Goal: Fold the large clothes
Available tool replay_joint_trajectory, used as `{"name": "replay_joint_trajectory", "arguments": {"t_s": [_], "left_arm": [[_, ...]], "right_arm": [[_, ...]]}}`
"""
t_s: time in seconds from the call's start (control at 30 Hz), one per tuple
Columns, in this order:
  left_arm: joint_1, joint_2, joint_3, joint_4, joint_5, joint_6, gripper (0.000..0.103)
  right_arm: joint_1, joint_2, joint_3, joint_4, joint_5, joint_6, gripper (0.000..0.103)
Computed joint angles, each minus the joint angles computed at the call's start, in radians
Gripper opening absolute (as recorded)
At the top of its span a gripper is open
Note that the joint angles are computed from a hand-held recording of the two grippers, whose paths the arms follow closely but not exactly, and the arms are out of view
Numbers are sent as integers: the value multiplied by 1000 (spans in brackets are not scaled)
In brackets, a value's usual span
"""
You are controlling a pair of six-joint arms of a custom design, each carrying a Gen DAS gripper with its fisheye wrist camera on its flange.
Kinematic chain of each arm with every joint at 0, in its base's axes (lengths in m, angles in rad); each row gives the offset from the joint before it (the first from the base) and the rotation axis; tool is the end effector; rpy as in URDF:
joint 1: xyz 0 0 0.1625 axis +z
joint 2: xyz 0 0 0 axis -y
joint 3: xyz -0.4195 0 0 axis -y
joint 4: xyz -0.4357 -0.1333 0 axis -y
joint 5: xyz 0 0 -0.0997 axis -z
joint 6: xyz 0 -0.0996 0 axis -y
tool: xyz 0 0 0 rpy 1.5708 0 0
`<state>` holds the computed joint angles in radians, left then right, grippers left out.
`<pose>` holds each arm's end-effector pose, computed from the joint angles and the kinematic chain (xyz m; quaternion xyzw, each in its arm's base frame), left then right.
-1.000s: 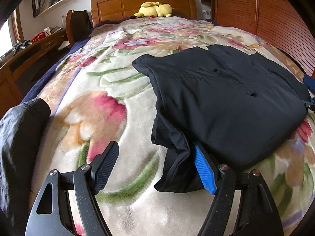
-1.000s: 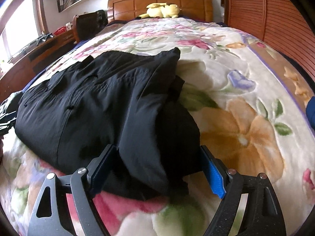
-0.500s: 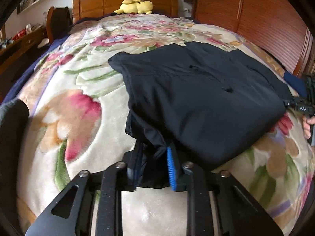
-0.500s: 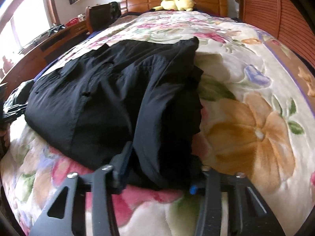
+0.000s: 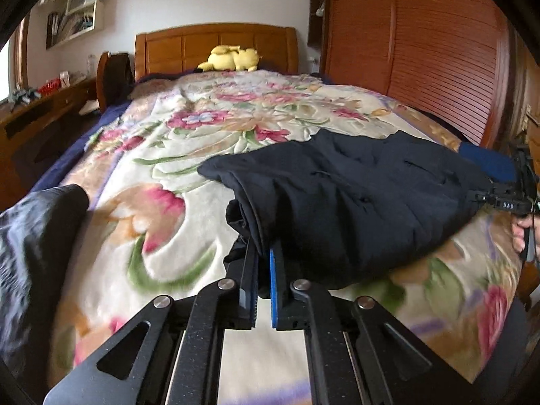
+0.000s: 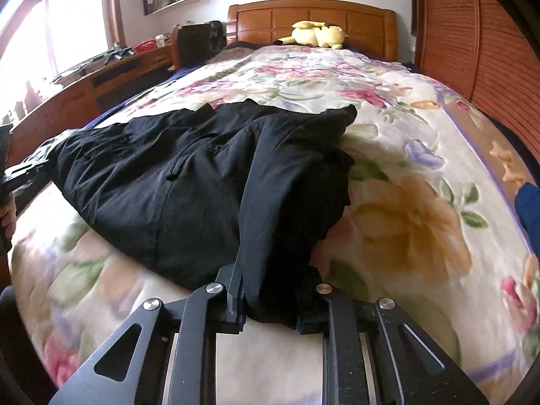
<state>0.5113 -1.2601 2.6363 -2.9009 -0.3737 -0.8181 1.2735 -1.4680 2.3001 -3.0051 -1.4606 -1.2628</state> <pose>-0.1601 -0.3490 0.0935 0.1123 0.8184 -0.4432 0.3481 -0.0011 -0.4961 0.2325 0.4571 -0.8370 0.2475 0.1709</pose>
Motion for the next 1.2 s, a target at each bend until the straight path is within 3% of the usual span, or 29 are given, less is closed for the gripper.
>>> {"name": "replay_joint_trajectory", "arguments": {"t_s": [0.17, 0.37, 0.47, 0.6, 0.77, 0.9, 1.03, 1.2], "left_arm": [[-156, -89, 60, 305, -13, -305, 6], [-331, -181, 81, 658, -92, -619, 6], [-337, -159, 84, 690, -101, -674, 6], [-316, -130, 85, 685, -95, -723, 6], [-314, -68, 45, 801, -104, -852, 8], [-300, -21, 49, 763, -102, -888, 11], [-284, 20, 40, 746, -93, -891, 13], [-300, 23, 61, 722, -75, -929, 14]], "right_arm": [[-53, -131, 75, 55, 15, -67, 20], [-119, -296, 134, 176, 59, -121, 20], [-140, -319, 141, 198, 56, -126, 23], [-124, -305, 153, 133, 32, -97, 29], [-122, -346, 196, 69, 29, -76, 54], [-138, -389, 207, 64, 76, -61, 64], [-96, -357, 174, 52, 71, -26, 65], [19, -228, 93, 22, 14, 63, 65]]}}
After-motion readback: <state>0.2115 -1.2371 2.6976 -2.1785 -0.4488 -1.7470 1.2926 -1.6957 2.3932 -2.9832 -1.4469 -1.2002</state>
